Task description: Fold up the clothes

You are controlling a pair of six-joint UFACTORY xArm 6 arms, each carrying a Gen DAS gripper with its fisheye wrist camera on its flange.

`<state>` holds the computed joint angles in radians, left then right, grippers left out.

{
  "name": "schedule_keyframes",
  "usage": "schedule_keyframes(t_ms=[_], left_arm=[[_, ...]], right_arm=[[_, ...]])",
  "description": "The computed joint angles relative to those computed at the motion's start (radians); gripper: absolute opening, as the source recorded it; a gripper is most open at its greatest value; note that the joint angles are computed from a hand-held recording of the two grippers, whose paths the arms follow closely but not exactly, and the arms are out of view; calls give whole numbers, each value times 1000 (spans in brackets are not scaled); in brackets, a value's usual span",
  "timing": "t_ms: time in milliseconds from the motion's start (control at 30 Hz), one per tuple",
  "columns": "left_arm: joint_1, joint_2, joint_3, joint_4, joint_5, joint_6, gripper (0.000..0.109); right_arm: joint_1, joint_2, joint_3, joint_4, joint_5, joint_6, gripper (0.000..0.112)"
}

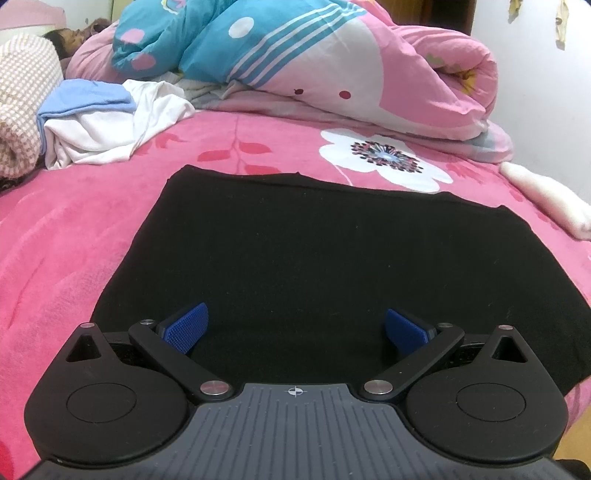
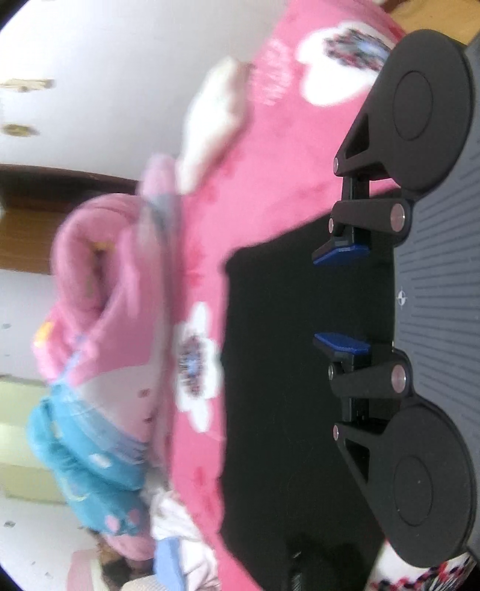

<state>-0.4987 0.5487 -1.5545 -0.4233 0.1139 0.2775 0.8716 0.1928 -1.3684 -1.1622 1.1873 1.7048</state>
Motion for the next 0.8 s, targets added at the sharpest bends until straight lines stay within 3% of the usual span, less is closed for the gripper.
schedule_keyframes(t_ms=[167,333,467,667,800], left_arm=[[-1,-1,-2,-30,4,18,103],[-2,0,-5,-45,5,29,103],[-2,1,-6,-51,6,32,103],[-2,-1,-7,-104,9,76,103],[-4,-3,-2,-96,2,70,103]], right_arm=[[62,-13,-57,-119,25,-53,43],[101,-16,-118,-221,-50,-70,43],[104,-18,-155,-274,-173,-38,43],[40,-19,-161,-331,-451,128,43],[22,33,-175,-271,-384,76,43]])
